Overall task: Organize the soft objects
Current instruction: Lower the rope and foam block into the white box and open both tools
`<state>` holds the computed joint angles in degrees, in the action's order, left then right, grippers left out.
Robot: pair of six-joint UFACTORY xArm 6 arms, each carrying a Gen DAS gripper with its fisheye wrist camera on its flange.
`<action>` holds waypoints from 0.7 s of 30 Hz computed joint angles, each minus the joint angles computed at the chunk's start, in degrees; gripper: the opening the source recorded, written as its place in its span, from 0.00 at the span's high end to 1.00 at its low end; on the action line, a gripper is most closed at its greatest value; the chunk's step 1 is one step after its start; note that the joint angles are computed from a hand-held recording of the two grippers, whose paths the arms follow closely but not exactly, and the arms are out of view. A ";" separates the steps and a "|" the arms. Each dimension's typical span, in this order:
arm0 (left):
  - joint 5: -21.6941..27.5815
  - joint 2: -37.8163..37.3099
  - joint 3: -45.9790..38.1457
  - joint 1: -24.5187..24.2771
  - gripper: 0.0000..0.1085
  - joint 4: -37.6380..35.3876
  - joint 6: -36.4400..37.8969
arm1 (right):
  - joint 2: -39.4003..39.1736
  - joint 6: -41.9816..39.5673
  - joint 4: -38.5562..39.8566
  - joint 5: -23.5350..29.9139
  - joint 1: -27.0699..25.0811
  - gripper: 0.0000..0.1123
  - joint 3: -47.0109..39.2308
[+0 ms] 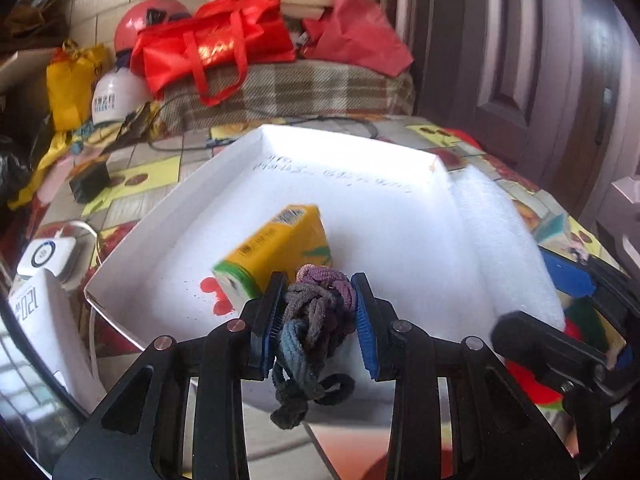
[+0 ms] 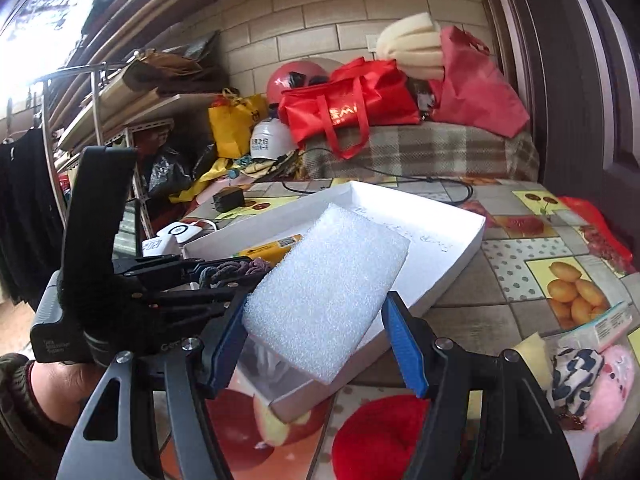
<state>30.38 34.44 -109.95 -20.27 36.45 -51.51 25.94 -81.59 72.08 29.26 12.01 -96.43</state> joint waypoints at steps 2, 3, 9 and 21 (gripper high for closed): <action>1.74 1.49 -2.34 0.33 0.70 -0.74 -0.21 | 1.04 2.34 -1.83 -0.41 0.41 0.41 -1.33; 2.89 2.16 -3.47 0.33 0.70 0.82 -2.06 | 1.56 3.28 -2.56 -0.64 0.64 0.41 -1.95; 10.66 5.32 -9.81 -0.35 0.69 11.61 -11.84 | 5.80 13.20 -8.95 -1.60 1.62 0.41 -7.33; 13.10 1.34 -4.50 -0.80 0.21 22.76 -25.26 | 8.86 22.69 -14.90 -2.92 1.52 0.21 -11.34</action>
<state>43.48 35.78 -114.45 -21.07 59.20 -76.77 34.80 -58.91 57.18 26.33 13.53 -107.78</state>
